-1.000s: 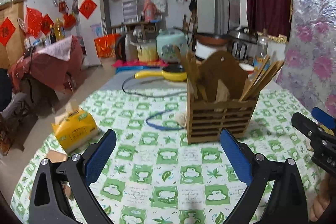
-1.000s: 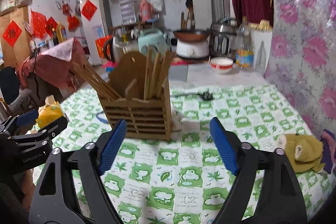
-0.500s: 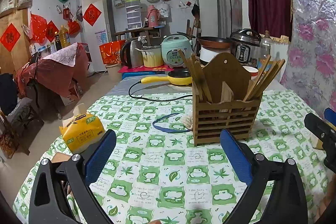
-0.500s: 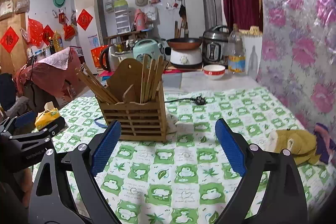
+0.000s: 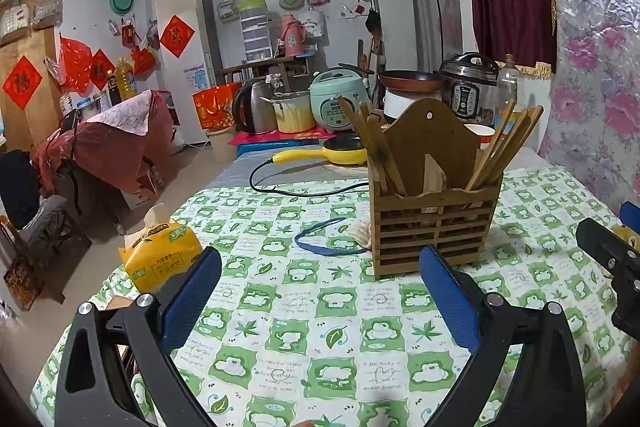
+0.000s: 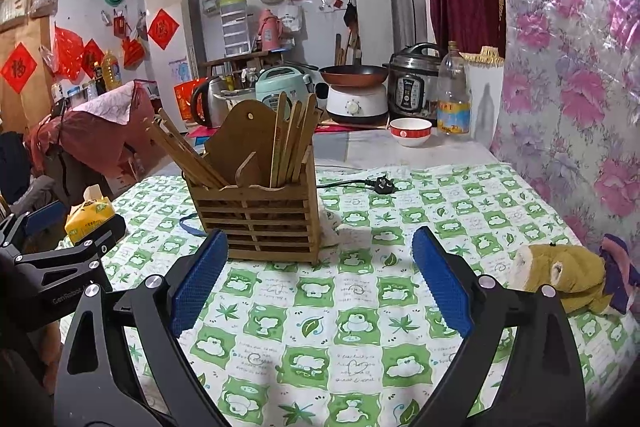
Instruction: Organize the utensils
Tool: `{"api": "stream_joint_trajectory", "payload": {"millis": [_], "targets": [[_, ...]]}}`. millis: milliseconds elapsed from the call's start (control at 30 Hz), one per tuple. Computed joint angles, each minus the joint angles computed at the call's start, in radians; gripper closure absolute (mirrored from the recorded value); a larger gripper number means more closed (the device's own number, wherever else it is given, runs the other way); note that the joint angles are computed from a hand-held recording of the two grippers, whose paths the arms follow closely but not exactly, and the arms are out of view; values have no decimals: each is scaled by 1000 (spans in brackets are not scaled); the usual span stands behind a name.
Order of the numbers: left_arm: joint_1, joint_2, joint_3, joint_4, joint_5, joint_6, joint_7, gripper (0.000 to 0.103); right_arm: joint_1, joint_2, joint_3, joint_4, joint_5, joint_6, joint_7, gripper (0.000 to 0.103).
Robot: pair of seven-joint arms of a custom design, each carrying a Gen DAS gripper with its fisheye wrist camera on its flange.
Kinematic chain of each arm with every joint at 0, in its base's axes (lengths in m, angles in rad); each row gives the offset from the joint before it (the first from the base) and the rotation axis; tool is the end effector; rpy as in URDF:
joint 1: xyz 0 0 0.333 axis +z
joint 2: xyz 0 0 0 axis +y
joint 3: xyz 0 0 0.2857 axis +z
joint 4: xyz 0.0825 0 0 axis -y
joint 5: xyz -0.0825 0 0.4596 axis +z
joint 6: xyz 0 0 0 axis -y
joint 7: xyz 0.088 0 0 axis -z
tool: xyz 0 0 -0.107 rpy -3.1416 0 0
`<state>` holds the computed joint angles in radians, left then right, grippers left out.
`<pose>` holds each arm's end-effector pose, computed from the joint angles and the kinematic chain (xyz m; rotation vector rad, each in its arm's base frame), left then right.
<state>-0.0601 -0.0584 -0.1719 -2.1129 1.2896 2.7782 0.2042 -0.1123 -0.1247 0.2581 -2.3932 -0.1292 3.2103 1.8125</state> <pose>0.6060 -0.1877 0.4312 -1.5959 1.5239 -0.7237 0.5814 0.0988 0.3995 -1.6748 1.5905 -0.7349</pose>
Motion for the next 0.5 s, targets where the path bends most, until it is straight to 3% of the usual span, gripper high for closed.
{"api": "stream_joint_trajectory", "payload": {"millis": [500], "targets": [[-7,6,0,0,-7,10,26,6,-17,-4,15,-2,-15,1,18,12]]}}
